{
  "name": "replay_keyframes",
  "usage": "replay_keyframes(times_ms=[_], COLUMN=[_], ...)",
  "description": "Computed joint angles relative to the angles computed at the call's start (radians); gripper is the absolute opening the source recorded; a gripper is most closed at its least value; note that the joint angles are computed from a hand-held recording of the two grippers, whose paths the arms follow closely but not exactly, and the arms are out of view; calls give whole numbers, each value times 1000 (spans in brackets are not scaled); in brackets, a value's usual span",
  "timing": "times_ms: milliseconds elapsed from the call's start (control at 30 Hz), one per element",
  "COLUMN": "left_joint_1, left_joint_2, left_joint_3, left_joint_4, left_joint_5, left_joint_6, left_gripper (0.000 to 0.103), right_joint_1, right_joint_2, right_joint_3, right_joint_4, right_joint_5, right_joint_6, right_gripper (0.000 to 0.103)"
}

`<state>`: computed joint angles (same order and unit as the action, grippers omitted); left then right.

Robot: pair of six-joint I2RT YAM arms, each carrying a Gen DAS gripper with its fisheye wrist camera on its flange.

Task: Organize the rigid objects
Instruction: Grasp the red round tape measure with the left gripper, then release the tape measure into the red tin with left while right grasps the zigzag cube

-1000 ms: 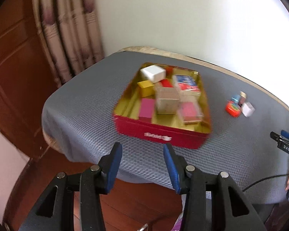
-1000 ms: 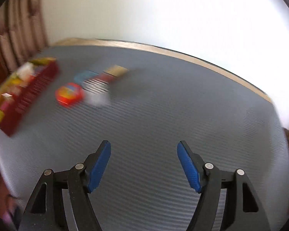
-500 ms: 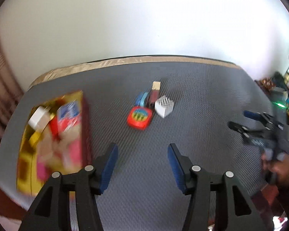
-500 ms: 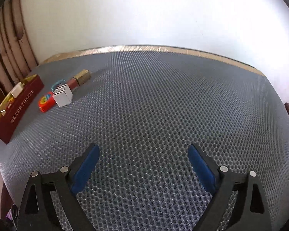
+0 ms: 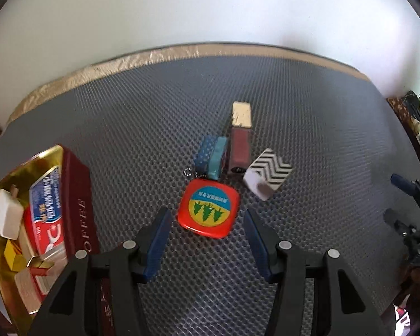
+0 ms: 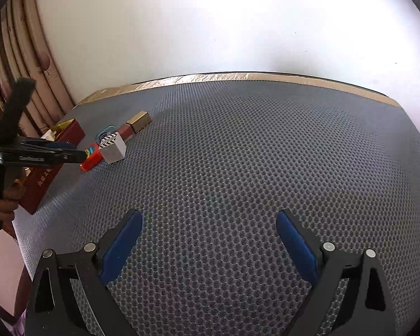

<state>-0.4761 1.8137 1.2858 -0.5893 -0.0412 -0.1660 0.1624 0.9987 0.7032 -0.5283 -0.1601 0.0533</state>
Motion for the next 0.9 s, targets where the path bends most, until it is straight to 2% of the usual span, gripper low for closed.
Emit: replay_keyframes(times_ms=[67, 167, 233, 367, 433, 533, 600, 767, 900], left_joint_1=[24, 42, 46, 40, 34, 11, -3, -36, -74], left_joint_2=[32, 71, 105, 131, 128, 106, 47, -176, -381], left_joint_3=[19, 53, 85, 95, 89, 57, -18, -264, -414], left_joint_4=[-3, -15, -33, 1, 12, 26, 51, 116, 91], left_joint_5=[53, 84, 77, 49, 43, 11, 3, 72, 71], left_joint_6=[9, 18, 30, 65, 52, 6, -56, -233, -338], left_gripper=[55, 55, 55, 55, 49, 49, 49, 49, 49], right_joint_1=[2, 5, 22, 29, 24, 29, 29, 33, 43], right_joint_2=[2, 14, 26, 47, 42, 58, 72, 98, 98], right_joint_3=[-1, 2, 2, 8, 8, 13, 19, 30, 30], right_joint_4=[2, 3, 14, 20, 13, 13, 11, 14, 19], right_joint_5=[-2, -3, 6, 4, 2, 8, 14, 25, 44], right_joint_6=[2, 1, 14, 17, 16, 21, 24, 30, 33], right_gripper=[96, 96, 96, 96, 96, 96, 96, 96, 96])
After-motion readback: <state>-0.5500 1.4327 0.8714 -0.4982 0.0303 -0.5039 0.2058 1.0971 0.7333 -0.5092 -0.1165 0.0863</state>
